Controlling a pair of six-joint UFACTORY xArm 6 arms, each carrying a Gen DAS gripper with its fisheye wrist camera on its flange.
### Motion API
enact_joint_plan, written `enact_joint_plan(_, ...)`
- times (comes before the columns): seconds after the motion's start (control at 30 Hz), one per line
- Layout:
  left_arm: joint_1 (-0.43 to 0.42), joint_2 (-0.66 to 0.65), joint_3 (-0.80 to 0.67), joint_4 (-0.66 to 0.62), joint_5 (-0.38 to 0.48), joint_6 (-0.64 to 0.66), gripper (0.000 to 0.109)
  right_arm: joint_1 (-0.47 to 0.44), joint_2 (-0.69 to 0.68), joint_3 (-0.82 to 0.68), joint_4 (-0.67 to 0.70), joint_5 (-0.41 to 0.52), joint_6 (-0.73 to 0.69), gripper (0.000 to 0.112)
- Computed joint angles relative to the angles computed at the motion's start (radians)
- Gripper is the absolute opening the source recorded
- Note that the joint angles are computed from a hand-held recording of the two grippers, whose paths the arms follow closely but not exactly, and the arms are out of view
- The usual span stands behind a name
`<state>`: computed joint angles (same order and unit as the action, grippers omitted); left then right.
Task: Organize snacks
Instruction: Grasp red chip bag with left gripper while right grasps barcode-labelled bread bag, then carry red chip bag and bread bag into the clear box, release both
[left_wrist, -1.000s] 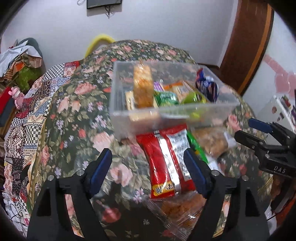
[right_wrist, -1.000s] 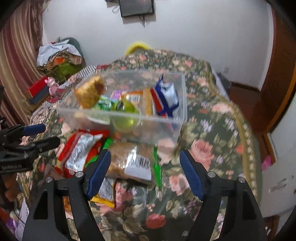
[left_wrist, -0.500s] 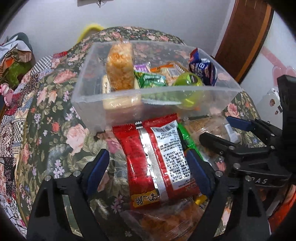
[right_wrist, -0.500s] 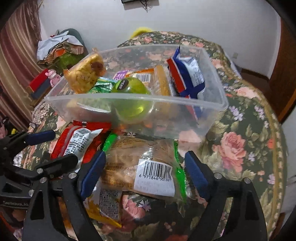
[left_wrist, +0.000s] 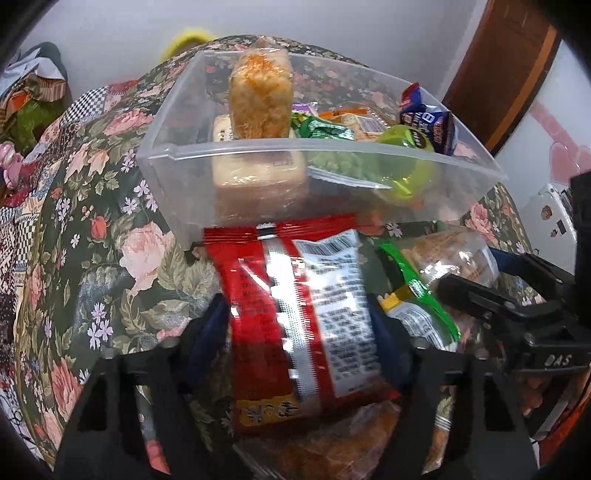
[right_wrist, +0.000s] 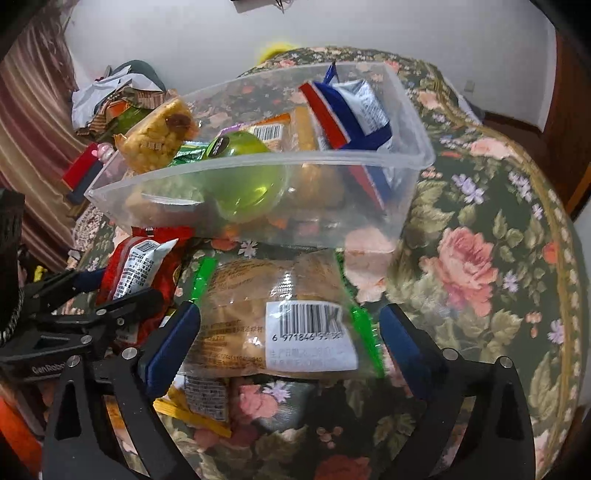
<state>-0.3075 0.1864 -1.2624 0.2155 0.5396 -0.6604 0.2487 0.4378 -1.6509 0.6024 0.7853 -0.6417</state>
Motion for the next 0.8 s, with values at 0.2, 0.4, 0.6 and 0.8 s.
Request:
enact_joint_plan(0.2, -0.025, -0.063, 0.058, 0.121, -0.003, -0.075, 0.064, 0.015, 0.017, -0.022, -0.022, -0.005, 0.019, 0.095)
enact_joint_plan(0.4, -0.018, -0.131, 0.104, 0.185, -0.019, -0.139, 0.064, 0.004, 0.008, -0.008, 0.028, 0.01, -0.006, 0.08)
enact_joint_plan(0.6, -0.009, -0.154, 0.105, 0.204, -0.021, -0.158, 0.064, 0.001, -0.033, 0.037, 0.046, -0.012, -0.041, 0.069)
enact_joint_plan(0.8, -0.012, -0.175, 0.099, 0.232, -0.018, -0.181, 0.064, -0.008, -0.092, 0.085, 0.069, -0.057, -0.09, 0.048)
